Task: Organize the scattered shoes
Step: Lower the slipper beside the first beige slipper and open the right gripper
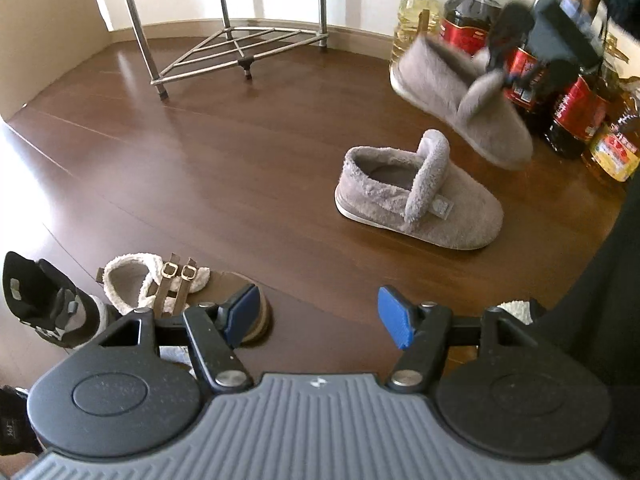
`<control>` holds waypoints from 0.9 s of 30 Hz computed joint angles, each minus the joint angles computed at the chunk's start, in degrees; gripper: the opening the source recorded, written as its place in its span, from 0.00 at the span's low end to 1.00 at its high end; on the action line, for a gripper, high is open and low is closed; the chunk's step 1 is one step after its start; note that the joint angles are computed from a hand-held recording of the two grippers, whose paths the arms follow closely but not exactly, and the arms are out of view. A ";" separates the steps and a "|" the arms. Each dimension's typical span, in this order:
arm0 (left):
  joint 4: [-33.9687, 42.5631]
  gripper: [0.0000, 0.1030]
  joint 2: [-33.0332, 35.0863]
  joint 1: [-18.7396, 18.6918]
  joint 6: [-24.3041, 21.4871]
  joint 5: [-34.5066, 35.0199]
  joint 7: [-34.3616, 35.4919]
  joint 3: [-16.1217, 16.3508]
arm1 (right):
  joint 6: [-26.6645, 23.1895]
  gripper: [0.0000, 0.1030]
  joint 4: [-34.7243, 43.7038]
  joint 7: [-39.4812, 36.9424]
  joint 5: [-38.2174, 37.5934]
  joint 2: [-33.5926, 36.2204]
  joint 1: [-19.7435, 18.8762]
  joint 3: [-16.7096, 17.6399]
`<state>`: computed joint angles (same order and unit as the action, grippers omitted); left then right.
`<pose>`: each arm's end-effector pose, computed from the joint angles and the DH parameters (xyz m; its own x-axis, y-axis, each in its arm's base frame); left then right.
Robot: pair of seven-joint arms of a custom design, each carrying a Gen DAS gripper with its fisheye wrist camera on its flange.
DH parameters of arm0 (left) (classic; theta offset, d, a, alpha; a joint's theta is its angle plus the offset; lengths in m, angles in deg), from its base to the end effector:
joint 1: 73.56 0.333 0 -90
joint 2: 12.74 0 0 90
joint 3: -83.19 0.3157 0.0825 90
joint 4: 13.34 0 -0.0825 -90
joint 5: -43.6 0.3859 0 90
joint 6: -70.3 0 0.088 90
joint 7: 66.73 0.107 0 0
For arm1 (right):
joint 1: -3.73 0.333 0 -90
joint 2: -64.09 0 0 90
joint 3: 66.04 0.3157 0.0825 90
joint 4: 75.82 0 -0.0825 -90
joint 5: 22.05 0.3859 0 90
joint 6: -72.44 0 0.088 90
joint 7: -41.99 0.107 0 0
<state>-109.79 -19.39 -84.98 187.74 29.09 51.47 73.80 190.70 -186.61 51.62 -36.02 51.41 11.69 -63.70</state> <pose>0.5157 -0.2171 0.6866 -0.7138 -0.7003 -0.0080 -0.6011 0.6184 -0.5063 0.5181 0.0833 0.6178 0.9228 0.1196 0.3662 0.0521 -0.9806 0.1891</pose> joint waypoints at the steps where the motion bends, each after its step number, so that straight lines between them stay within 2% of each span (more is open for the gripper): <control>1: 0.25 0.66 0.13 0.04 -0.33 1.04 -0.80 -0.21 | 1.28 0.14 -1.19 -1.10 0.45 0.89 0.08 -0.31; 4: 1.61 0.66 0.67 0.16 -2.61 3.51 -2.91 -0.55 | 6.33 0.14 -4.23 -3.36 2.45 3.09 0.54 -0.80; 6: 2.01 0.66 0.83 0.19 -3.43 3.98 -3.41 -0.59 | 10.61 0.19 -6.23 -4.21 3.97 3.17 0.67 -1.09; 8: 2.32 0.66 1.05 0.21 -4.02 4.44 -3.84 -0.66 | 16.35 0.28 -8.51 -1.91 4.63 2.99 0.33 -1.12; 9: 2.43 0.66 1.17 0.21 -4.23 4.61 -4.00 -0.70 | 19.42 0.38 -9.81 0.02 4.72 2.66 0.03 -1.10; 10: 2.39 0.66 1.28 0.21 -4.25 4.70 -4.24 -0.74 | 22.00 0.53 -11.16 1.91 4.77 1.99 -0.29 -1.09; 11: 2.36 0.66 1.46 0.23 -4.36 4.65 -4.56 -0.75 | 25.02 0.59 -13.02 4.47 4.62 0.86 -0.76 -1.00; 12: 2.52 0.66 1.66 0.22 -4.46 4.62 -4.74 -0.79 | 28.05 0.61 -15.33 9.24 3.89 -0.86 -1.71 -0.60; 13: 2.50 0.66 1.83 0.24 -4.49 4.31 -4.99 -0.78 | 29.00 0.63 -16.94 14.95 2.79 -2.50 -3.00 0.19; 15: 2.36 0.66 2.01 0.29 -4.45 3.41 -5.29 -0.75 | 29.75 0.64 -19.80 25.97 1.27 -5.65 -5.46 1.66; 18: 2.21 0.66 2.60 0.57 -4.61 1.36 -5.56 -0.47 | 26.45 0.64 -23.41 38.77 4.07 -9.92 -7.24 2.01; 19: 2.39 0.66 2.98 0.70 -4.84 1.01 -5.84 -0.44 | 26.18 0.60 -25.22 43.49 5.33 -11.46 -7.83 2.07; 20: 2.62 0.66 3.27 0.81 -5.08 0.85 -6.26 -0.47 | 27.15 0.58 -27.32 47.58 6.39 -12.71 -8.29 2.11; 22: 3.27 0.66 3.97 1.09 -5.91 0.24 -7.40 -0.52 | 32.12 0.57 -30.61 57.34 9.09 -13.43 -9.42 2.67; 27: 2.71 0.66 3.62 1.68 -6.65 -0.19 -8.63 -0.51 | 33.53 0.56 -29.43 66.11 22.05 -11.14 -5.35 -1.41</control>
